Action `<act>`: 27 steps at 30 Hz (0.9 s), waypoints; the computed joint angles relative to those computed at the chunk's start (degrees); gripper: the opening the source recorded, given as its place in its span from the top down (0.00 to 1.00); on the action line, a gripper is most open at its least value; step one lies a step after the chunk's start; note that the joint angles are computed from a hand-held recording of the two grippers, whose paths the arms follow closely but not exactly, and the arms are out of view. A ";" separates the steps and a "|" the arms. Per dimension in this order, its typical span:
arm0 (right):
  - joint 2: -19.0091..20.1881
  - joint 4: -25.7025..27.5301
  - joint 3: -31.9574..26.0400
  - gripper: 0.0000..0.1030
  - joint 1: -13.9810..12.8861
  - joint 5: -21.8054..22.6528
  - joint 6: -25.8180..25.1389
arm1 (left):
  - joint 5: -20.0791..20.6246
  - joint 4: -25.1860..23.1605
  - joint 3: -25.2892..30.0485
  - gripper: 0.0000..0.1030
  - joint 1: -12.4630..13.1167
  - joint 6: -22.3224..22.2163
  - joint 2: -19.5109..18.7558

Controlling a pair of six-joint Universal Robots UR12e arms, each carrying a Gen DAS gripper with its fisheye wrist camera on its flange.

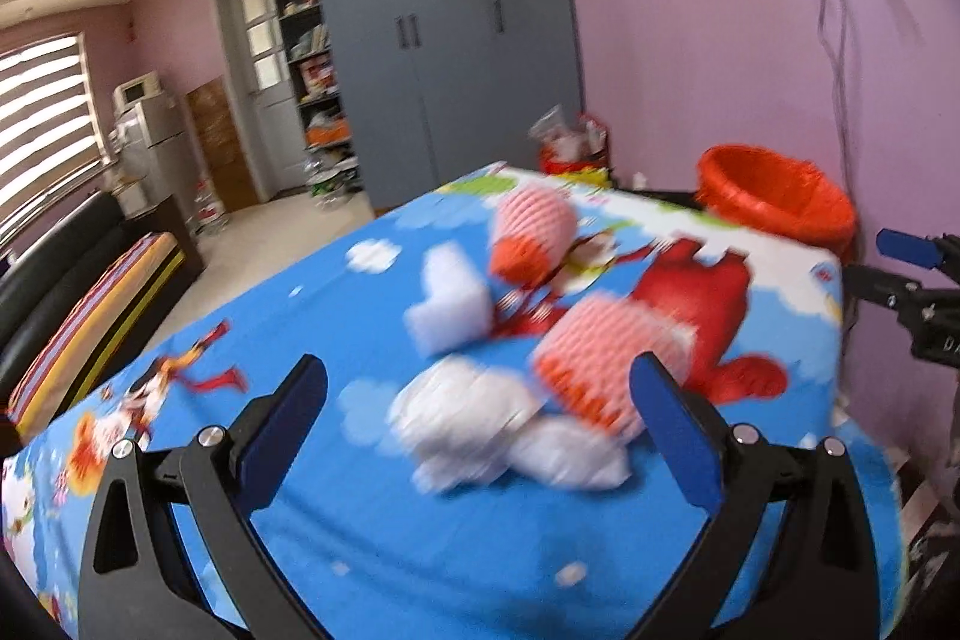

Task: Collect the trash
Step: 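Move both open tools back over the bed, then grasp the pink foam net with the right tool while the left tool grasps the white tissue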

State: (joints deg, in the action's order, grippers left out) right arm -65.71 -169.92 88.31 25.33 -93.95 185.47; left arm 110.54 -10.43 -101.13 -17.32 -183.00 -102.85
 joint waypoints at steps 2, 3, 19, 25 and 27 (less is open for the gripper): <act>0.50 1.14 -0.66 0.29 0.45 0.71 -0.14 | -0.42 -0.45 -1.74 0.05 0.82 -1.39 0.88; 0.83 2.21 -1.20 0.29 0.72 1.23 -0.37 | -0.49 -0.67 -2.17 0.05 1.04 -1.85 1.04; 8.80 11.22 -12.71 0.28 3.02 8.89 -3.55 | 0.70 -2.04 -4.01 0.05 3.00 -2.89 1.39; 8.99 12.38 -12.38 0.63 2.64 13.32 -5.40 | -0.79 -2.85 -3.18 0.05 3.01 -2.72 0.94; 8.42 10.94 -11.42 0.70 2.65 13.60 -7.04 | -1.83 -3.89 -2.39 0.05 3.11 -3.20 0.50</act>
State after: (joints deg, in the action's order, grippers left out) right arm -57.29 -158.98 76.88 27.98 -80.35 178.42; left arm 108.71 -14.32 -103.52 -14.21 -186.19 -102.34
